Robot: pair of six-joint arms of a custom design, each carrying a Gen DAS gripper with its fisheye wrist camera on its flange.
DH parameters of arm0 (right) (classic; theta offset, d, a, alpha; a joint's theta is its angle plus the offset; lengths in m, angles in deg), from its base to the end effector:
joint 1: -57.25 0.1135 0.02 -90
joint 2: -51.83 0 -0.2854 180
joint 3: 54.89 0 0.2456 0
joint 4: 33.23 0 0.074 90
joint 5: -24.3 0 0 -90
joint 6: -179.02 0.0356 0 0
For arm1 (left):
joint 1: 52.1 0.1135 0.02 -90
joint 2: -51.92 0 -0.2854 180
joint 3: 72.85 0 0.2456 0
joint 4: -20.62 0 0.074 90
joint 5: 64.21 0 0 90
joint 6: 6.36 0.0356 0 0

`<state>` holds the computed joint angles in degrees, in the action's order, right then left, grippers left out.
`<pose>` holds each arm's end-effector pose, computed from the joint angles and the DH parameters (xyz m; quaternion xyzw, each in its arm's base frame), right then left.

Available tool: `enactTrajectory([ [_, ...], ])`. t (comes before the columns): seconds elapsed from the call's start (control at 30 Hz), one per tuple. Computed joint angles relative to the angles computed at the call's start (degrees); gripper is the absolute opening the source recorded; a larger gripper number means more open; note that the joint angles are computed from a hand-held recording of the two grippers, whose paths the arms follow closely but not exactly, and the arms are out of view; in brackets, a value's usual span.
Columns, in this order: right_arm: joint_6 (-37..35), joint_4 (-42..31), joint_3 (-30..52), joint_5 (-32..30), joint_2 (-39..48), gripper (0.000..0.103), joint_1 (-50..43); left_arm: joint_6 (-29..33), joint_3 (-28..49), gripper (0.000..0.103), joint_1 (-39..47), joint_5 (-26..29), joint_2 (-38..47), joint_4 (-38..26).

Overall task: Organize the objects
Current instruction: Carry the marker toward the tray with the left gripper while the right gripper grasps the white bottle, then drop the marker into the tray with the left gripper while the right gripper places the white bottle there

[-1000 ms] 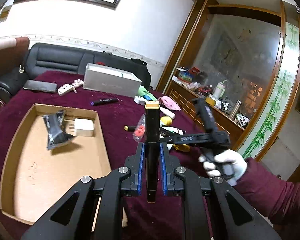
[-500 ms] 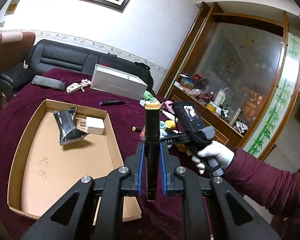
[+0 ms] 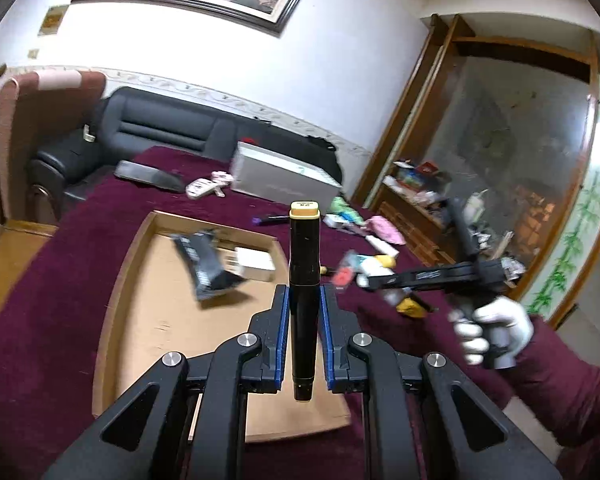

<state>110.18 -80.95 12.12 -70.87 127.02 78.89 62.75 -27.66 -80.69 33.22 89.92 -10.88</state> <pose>0.2326 0.0957 0.2638 -0.0172 0.9550 0.1470 0.2570 0.1193 -0.0703 0.2750 0.0914 0.8341 -0.2759 0.4688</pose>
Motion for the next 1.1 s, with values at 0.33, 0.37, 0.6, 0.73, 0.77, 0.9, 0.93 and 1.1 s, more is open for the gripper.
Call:
enactTrajectory([
  [0.33,11.06,8.18,7.89,-6.79,12.22,0.033,12.04,8.55,6.12,0.012,18.56,9.85,17.84,-1.36],
  [0.37,12.35,9.39,9.00,-6.97,14.74,0.033,13.12,8.90,6.97,0.012,18.96,9.47,20.38,-0.80],
  [0.6,16.73,12.66,13.71,-5.17,24.73,0.033,15.95,9.16,15.02,0.012,20.41,7.67,38.62,2.39],
  [0.73,16.79,12.17,15.11,-2.38,26.86,0.033,16.01,9.16,19.78,0.012,18.94,4.89,45.19,1.81],
  [0.77,16.93,12.36,15.40,-2.25,27.41,0.033,15.89,9.16,20.76,0.012,18.26,3.96,46.28,1.57],
  [0.9,16.12,11.77,17.11,-1.21,28.75,0.033,16.09,9.55,24.50,0.012,16.41,0.36,51.05,0.61],
  [0.93,15.94,11.63,17.58,-0.74,29.12,0.033,16.27,9.76,25.29,0.012,16.21,-0.05,52.05,0.41],
  [1.1,14.63,11.56,18.48,1.18,30.03,0.033,17.01,8.90,26.38,0.012,15.91,-1.77,54.43,0.32],
])
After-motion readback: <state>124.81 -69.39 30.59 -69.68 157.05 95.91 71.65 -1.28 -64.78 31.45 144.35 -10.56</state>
